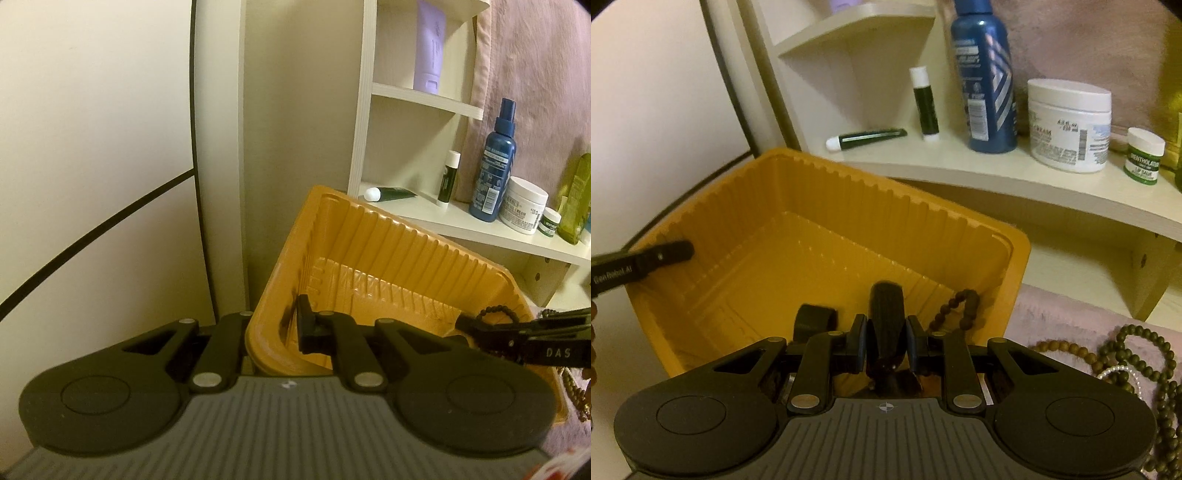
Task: Organize jewelry
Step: 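Lower the black item into the orange tray and open the right gripper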
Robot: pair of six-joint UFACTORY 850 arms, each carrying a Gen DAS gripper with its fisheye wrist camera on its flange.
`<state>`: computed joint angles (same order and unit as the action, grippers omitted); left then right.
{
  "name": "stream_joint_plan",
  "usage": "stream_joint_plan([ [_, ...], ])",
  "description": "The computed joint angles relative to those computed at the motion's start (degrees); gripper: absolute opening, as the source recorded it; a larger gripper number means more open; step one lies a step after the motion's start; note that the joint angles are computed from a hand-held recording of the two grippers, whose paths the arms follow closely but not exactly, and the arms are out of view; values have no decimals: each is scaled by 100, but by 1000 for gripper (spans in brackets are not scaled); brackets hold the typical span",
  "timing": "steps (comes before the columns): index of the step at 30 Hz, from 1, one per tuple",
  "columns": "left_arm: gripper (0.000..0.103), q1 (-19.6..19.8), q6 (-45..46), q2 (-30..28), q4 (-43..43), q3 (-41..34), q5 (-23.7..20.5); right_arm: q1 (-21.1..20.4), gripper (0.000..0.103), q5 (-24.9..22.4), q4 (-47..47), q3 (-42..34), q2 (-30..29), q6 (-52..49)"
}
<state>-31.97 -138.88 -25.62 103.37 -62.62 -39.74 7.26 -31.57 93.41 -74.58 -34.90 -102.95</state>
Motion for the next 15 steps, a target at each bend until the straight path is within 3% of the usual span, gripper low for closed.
stream_joint_plan([
  [9, 9, -3, 63, -16, -66, -21, -8, -170, 26, -395, 490, 211, 205, -325],
  [15, 9, 3, 75, -11, -61, -15, 2, -394, 40, -644, 1188, 542, 546, -613],
])
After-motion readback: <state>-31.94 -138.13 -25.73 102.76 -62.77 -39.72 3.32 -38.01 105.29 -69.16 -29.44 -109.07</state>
